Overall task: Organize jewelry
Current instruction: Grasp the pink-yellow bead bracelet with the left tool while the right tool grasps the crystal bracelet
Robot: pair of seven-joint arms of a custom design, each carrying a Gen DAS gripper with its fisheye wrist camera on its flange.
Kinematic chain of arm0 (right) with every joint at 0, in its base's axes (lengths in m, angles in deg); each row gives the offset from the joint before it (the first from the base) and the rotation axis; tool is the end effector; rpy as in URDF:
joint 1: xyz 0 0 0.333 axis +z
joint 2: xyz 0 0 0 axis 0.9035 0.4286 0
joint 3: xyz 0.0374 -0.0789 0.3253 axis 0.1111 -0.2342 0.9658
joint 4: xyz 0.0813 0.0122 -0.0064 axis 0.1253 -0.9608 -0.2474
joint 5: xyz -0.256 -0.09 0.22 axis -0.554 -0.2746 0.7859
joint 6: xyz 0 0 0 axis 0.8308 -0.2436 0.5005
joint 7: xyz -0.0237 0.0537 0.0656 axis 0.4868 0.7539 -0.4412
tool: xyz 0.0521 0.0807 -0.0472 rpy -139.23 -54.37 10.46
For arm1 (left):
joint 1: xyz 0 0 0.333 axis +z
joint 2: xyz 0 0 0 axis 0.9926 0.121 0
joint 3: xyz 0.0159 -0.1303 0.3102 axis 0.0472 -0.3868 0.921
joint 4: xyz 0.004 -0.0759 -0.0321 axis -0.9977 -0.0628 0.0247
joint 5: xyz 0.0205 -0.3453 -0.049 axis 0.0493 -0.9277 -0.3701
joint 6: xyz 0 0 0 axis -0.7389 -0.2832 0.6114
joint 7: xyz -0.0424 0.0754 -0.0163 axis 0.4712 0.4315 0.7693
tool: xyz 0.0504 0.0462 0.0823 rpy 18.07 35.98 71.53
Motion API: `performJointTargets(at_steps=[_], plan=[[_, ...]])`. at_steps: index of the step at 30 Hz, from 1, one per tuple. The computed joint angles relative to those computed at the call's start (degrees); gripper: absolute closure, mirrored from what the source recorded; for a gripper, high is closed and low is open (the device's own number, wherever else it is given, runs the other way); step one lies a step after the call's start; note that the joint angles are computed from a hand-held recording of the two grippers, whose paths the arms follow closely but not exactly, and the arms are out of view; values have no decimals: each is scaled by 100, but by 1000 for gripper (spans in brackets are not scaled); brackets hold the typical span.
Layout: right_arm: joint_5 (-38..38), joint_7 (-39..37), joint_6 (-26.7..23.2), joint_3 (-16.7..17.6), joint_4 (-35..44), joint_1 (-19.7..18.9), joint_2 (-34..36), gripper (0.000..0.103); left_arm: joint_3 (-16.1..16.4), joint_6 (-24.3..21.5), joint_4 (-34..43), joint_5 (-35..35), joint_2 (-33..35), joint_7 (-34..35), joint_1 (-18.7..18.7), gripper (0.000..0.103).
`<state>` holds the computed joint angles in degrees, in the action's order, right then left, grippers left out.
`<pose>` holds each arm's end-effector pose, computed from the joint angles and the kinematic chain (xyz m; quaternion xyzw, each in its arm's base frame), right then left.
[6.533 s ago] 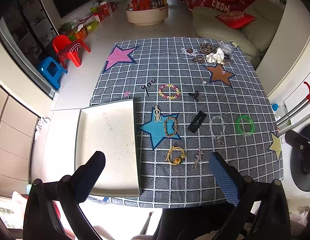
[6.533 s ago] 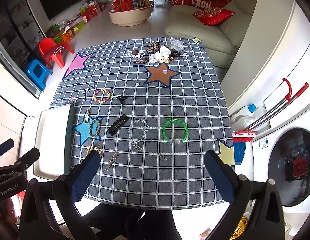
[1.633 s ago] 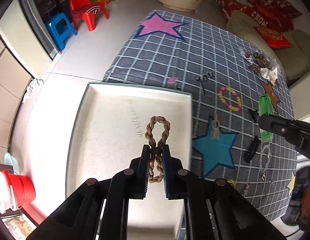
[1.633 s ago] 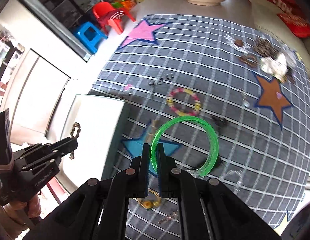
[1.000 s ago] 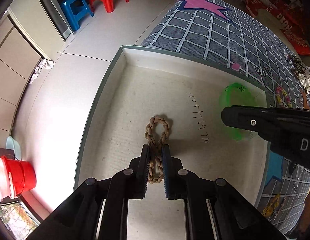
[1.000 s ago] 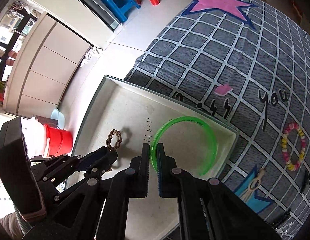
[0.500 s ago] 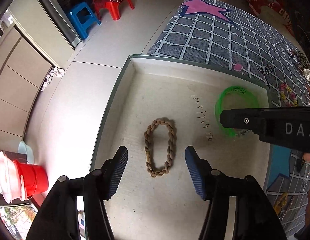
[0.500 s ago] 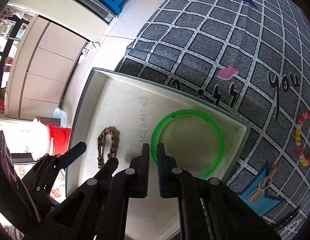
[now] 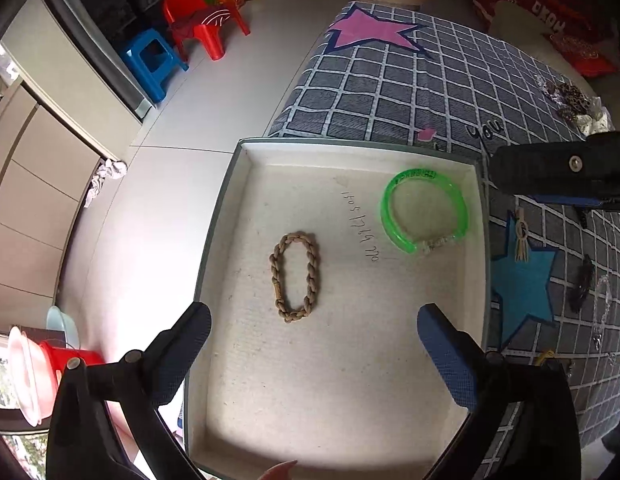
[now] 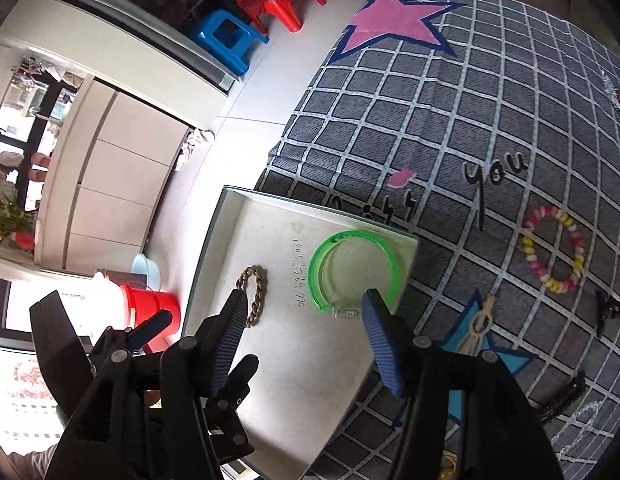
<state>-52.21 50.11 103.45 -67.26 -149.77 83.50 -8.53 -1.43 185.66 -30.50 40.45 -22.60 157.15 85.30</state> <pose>0.5319 0.2398 0.5192 -0.6160 0.7436 0.0920 0.2432 0.5357 -0.0261 0.4973 -0.5636 0.8120 -0.0887 0.1229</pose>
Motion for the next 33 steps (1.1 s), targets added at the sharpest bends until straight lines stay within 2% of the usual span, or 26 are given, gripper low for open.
performJointTargets(at_steps=[2, 3, 9, 15, 20, 28, 33], plan=[[-133, 236, 63, -44, -348, -6, -323, 20, -43, -220, 77, -196, -53, 209, -45, 0], [-216, 378, 107, -63, -558, -20, -507, 18, -66, -316, 106, -259, -84, 267, -78, 0], [-796, 1323, -70, -94, -1722, -298, -1619, 18, -228, -532, 252, -341, -158, 375, -367, 0], [-1238, 2189, -598, -30, -2779, -797, -2765, 18, -400, -671, 497, -487, -60, 422, -691, 0], [-1447, 2626, -1088, 12, -3320, -1169, -3455, 18, -552, -670, 680, -425, 162, 189, -932, 0], [-1657, 2720, -1414, 88, -3736, -1427, -3827, 18, -724, -912, 1123, -316, 731, -250, -1164, 0], [-1747, 2603, -1432, 62, -3794, -1457, -3668, 18, -799, -780, 1422, -73, 1107, -584, -1281, 0]])
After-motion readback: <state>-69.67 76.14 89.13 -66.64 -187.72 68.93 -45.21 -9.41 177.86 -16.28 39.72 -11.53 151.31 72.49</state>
